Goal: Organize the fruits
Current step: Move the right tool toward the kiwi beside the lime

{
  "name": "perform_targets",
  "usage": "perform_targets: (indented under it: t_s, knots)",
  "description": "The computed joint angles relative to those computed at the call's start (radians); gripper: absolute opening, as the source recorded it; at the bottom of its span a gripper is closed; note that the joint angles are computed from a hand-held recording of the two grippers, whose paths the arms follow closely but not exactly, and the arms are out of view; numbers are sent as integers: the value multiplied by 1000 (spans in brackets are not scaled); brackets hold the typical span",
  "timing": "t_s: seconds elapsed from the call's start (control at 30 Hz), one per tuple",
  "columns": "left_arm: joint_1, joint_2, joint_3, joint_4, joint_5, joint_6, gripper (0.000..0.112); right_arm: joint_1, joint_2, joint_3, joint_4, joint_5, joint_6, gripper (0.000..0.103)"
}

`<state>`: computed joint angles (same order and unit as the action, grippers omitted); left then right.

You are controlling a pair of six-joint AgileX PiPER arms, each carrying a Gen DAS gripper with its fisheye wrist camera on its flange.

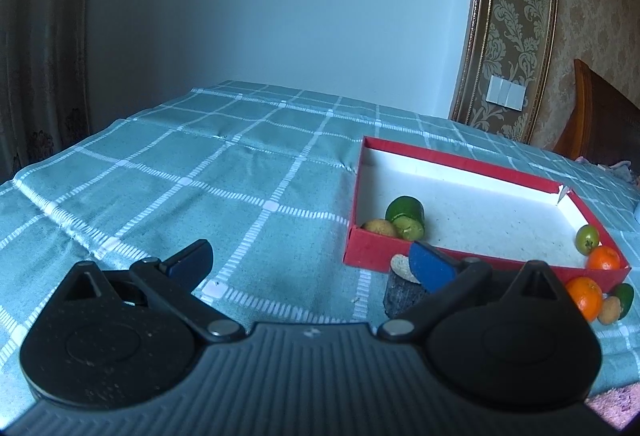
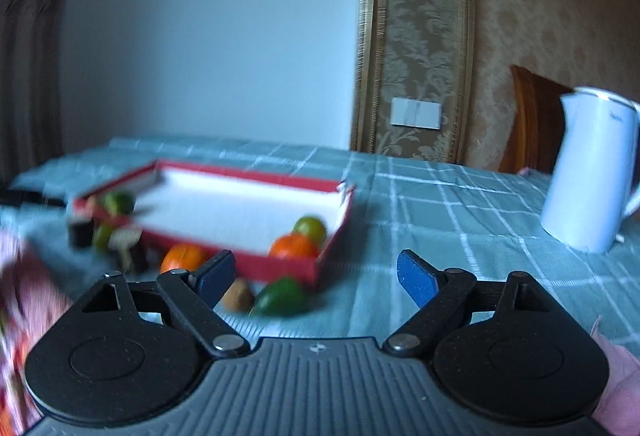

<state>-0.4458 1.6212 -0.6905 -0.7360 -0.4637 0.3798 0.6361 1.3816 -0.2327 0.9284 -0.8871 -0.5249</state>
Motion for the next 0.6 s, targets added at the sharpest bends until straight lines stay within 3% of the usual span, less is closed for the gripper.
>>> perform_targets:
  t_s: [0.13, 0.23, 0.33, 0.37, 0.6]
  knots:
    - [0, -4, 3, -18, -5, 3, 103, 49, 53, -31, 2, 0, -61, 88]
    - [0, -4, 4, -18, -7, 1, 103, 30, 75, -72, -16, 49, -103, 85]
    - [2, -4, 6, -3, -9, -10, 103, -17, 103, -125, -42, 144, -156, 63]
    - [3, -5, 8, 3, -10, -16, 103, -28, 113, -147, -30, 181, -195, 50]
    - [12, -8, 18, 64, -11, -70, 103, -39, 146, -200, 1, 228, -307, 49]
